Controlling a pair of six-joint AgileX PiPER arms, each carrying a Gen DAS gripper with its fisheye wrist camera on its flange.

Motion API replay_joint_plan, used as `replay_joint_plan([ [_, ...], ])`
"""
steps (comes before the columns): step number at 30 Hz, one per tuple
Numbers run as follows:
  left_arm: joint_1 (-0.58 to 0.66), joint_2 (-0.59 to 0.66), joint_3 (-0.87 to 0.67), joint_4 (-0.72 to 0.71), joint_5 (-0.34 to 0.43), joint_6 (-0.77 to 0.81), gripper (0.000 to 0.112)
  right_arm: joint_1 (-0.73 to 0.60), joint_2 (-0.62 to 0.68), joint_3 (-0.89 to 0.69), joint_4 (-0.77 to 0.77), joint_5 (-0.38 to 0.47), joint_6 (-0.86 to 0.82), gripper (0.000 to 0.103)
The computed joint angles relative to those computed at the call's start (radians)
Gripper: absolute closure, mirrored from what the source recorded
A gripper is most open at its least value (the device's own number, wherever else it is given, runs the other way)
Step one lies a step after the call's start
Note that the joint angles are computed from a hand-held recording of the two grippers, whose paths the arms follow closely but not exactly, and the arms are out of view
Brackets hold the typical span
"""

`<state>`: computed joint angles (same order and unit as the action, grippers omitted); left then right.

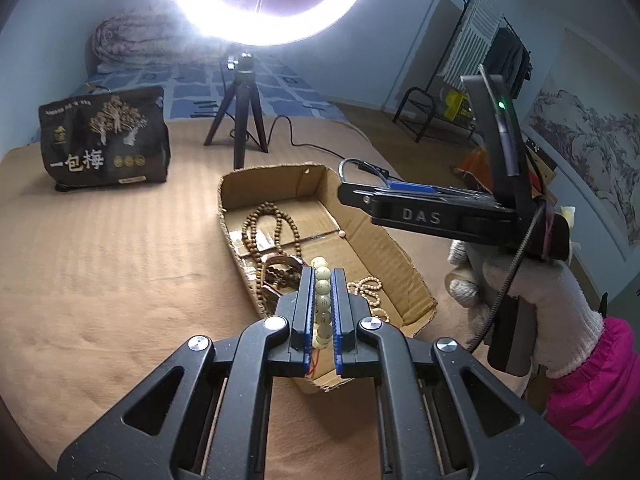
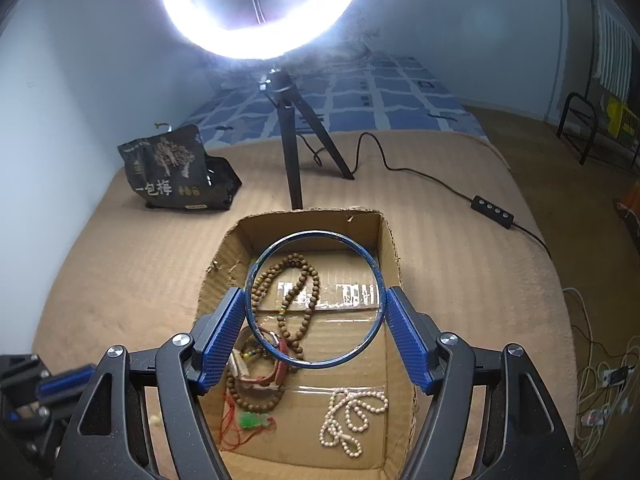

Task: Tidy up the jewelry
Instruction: 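Carry the bead bracelet and blue bangle into the box and open both tools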

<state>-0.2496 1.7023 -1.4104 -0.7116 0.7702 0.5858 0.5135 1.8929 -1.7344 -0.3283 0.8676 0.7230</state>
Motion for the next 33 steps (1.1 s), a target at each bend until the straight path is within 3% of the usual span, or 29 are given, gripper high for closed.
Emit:
replay_joint_plan([
  [21, -0.075, 0.048, -0.035, 0.036, -0.001, -0.042, 0.107, -0.006, 0.045, -0.031, -0.001, 0.005, -0.016, 0.029],
  [25, -0.091, 0.044, -0.033, 0.073, -0.019, -0.055, 0.098, -0.006, 0.037, -0.019, -0.007, -0.009, -0.010, 0.023],
  [33, -0.090, 0.021, -0.009, 0.087, -0.025, -0.048, 0.098, 0.001, 0.027, -0.015, -0.032, 0.004, 0.014, 0.023],
])
